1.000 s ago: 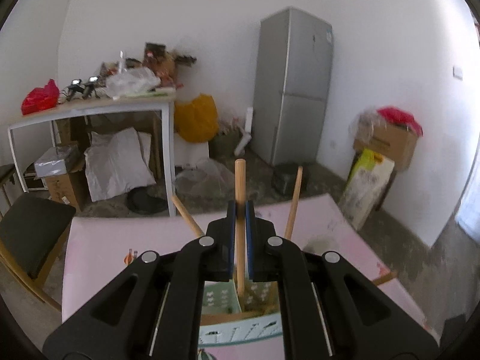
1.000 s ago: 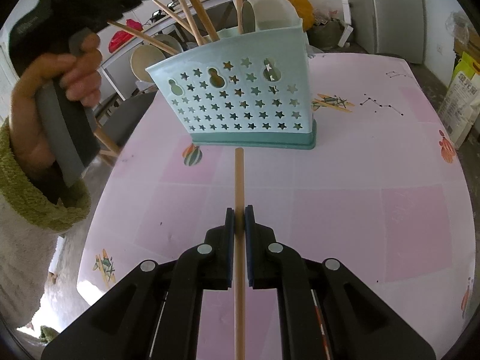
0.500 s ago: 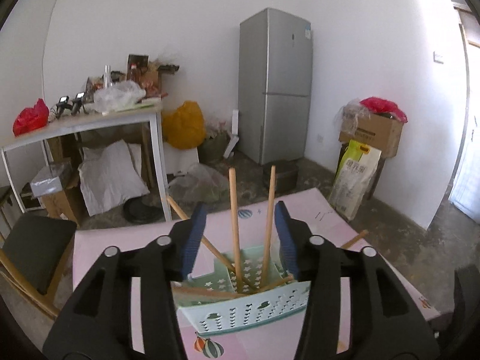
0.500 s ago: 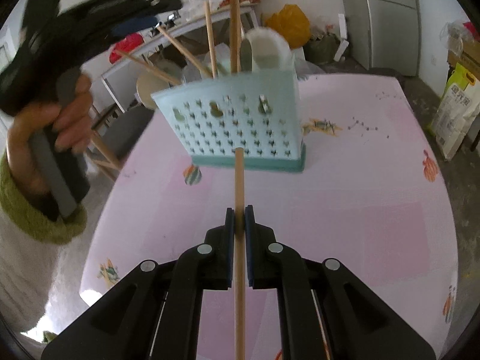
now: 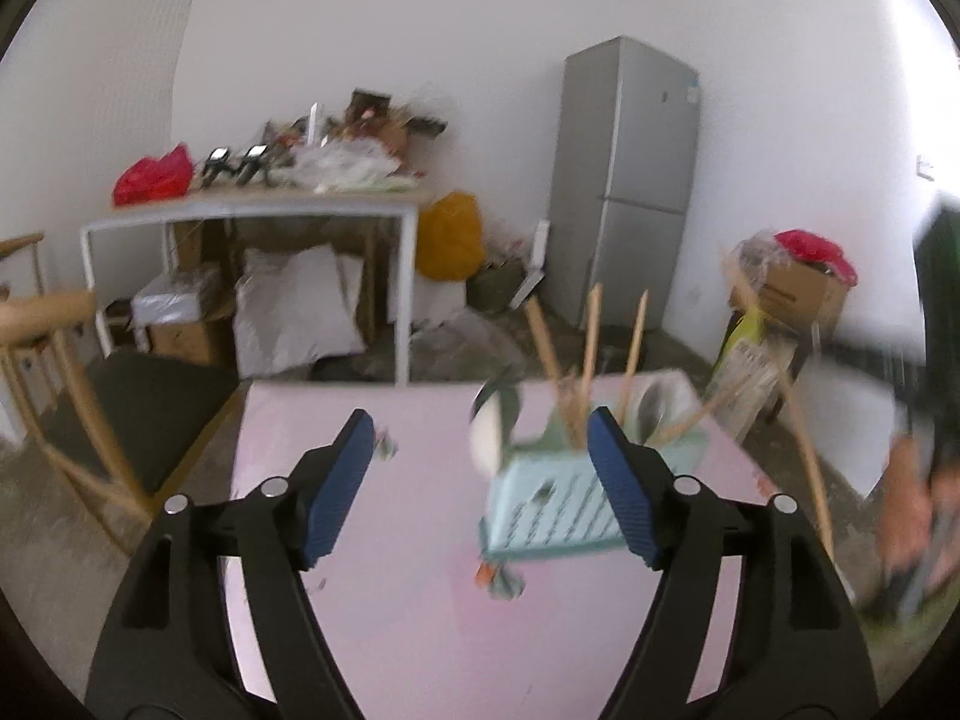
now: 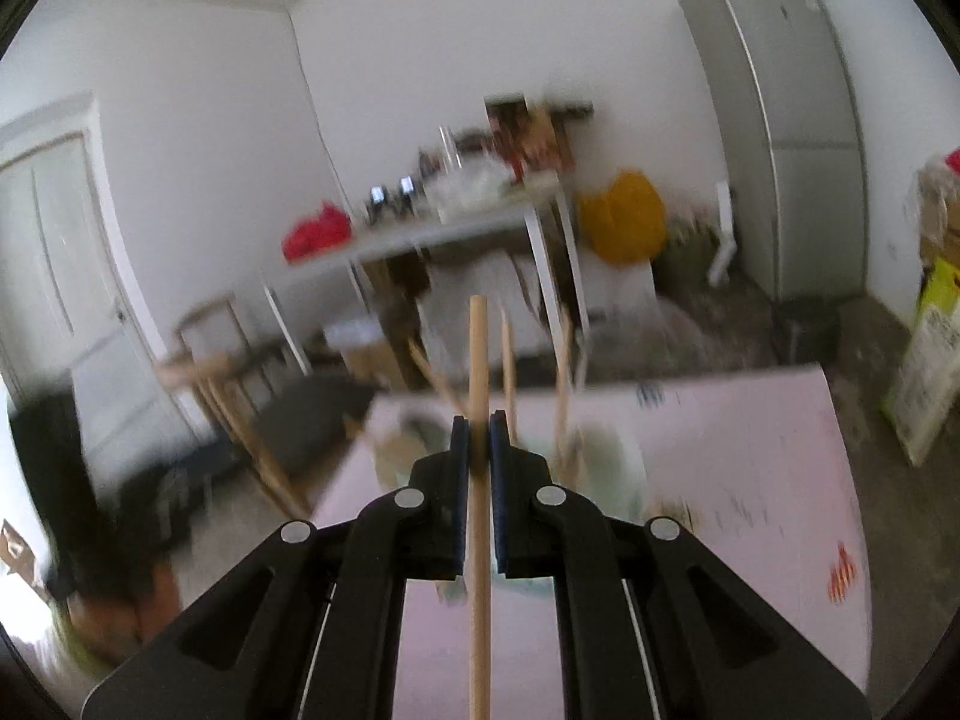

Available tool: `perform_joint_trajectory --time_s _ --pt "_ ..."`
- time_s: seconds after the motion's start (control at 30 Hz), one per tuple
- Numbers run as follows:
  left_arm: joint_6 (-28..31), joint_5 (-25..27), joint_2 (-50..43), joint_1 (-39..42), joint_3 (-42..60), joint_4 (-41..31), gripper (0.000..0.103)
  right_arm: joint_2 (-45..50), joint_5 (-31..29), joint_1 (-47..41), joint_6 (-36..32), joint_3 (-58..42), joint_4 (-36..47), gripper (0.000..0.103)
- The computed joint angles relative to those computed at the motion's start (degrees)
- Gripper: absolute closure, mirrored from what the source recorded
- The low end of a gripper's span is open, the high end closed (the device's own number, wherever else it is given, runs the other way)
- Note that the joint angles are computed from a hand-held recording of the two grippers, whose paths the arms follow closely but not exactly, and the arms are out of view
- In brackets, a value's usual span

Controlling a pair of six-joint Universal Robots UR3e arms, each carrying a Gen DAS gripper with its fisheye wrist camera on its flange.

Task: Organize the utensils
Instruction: 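Lower the right gripper's chopstick into the basket and open the right gripper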

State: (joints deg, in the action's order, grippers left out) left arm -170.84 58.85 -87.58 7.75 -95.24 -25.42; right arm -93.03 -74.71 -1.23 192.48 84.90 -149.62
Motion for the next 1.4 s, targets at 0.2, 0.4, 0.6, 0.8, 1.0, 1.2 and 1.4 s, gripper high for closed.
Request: perform_joint_trajectory --time_s 0.2,0.4,0.6,0.8,1.0,1.2,1.4 --pt "3.89 -1.84 7.83 6.20 -10.73 -4.44 0.022 16.89 -5.03 3.48 3.94 -15.55 -11.83 0.096" --pt "5.78 -3.05 10.40 10.35 -14.60 -5.88 0.021 31.86 -16.54 8.00 3.44 -31.71 -11.75 0.096" --pt "6.56 -2.27 8.64 10.99 -14.53 -4.46 0.021 40.42 -23.08 9.90 2.05 -42.73 -8.17 0.096" --pt "5.20 -1.51 6.34 9.87 -13.15 -4.09 0.021 47.06 -28.33 12.04 -2.70 -53.09 -4.91 0.096" --pt "4.48 -1.43 5.96 9.71 -12.93 -3.95 0.021 47.48 -28.94 12.25 -2.69 -55.80 -4.08 0.096" --pt "4.24 -1.12 5.80 9.39 -13.43 -2.80 0.021 42.91 -30.16 12.98 -4.77 -43.98 -9.95 0.096" --pt "4.20 -1.25 5.76 9.45 -13.55 -2.62 0.021 35.01 -29.03 13.16 -6.69 -27.21 -17.87 0.096"
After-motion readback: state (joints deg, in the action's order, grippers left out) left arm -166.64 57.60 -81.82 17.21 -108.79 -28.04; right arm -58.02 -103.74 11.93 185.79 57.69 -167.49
